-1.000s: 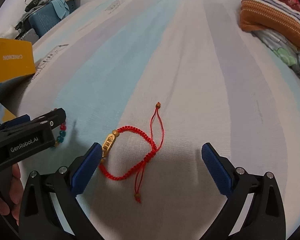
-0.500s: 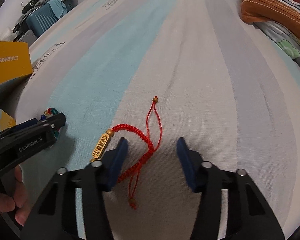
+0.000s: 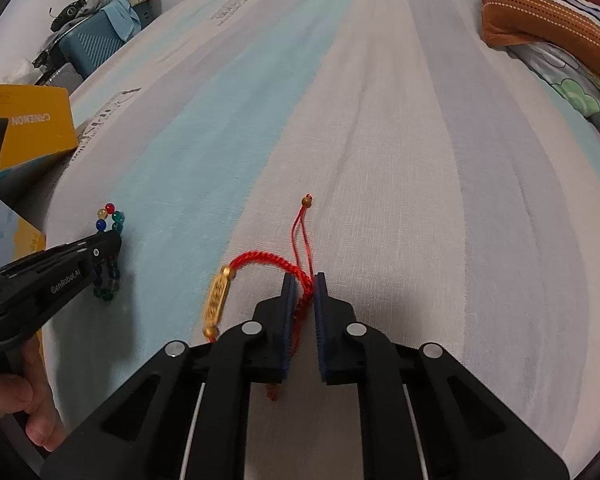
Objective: Organize jewelry
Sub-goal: 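Lift and carry both held bracelets over the white box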
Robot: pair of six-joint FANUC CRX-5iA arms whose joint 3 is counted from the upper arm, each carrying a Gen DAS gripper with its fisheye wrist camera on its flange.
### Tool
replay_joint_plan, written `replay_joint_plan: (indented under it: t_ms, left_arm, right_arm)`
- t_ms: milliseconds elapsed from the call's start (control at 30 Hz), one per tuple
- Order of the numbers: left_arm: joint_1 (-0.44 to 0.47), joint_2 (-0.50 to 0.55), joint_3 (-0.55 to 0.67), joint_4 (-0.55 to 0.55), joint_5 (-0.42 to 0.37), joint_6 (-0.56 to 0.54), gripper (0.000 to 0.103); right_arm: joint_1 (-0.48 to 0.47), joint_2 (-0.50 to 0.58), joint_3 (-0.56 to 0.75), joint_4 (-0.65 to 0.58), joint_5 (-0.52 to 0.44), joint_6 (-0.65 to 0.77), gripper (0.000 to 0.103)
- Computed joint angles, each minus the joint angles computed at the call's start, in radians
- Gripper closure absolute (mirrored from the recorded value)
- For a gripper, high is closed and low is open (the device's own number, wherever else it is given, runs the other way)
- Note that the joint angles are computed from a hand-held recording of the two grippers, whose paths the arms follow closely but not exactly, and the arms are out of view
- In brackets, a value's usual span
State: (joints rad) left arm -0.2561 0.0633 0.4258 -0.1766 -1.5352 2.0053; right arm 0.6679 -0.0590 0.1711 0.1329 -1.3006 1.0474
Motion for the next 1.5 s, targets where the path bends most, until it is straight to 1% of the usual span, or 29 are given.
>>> replay_joint_plan:
  t_ms: [333, 700, 933, 1133, 1500]
  left_arm:
    - [-0.012, -0.010, 0.006, -0.015, -0.013, -0.005, 0.094]
    - [-0.037, -0.030, 0.042, -0.016, -0.032, -0.015, 0.094]
    - [-0.037, -0.059, 0.055, 0.008, -0.044, -0.030, 0.094]
    - [-0.043, -0.094, 0.072, 0.007, -0.065, -0.039, 0.094]
    - [-0.029, -0.166, 0.106, -0.003, -0.110, -0.074, 0.094]
  right_arm:
    - [0.016, -0.026, -0.011, 0.016, 0.017, -0.010, 0.096]
    - [0.036, -0.057, -0.006, 0.037, 0.011, -0.015, 0.097]
    - [0.077, -0.087, -0.001, 0.081, -0.008, -0.039, 0.097]
    - [0.120, -0.107, 0.012, 0.121, -0.030, -0.069, 0.096]
    - [0.242, -0.136, 0.053, 0.216, -0.075, -0.127, 0.096]
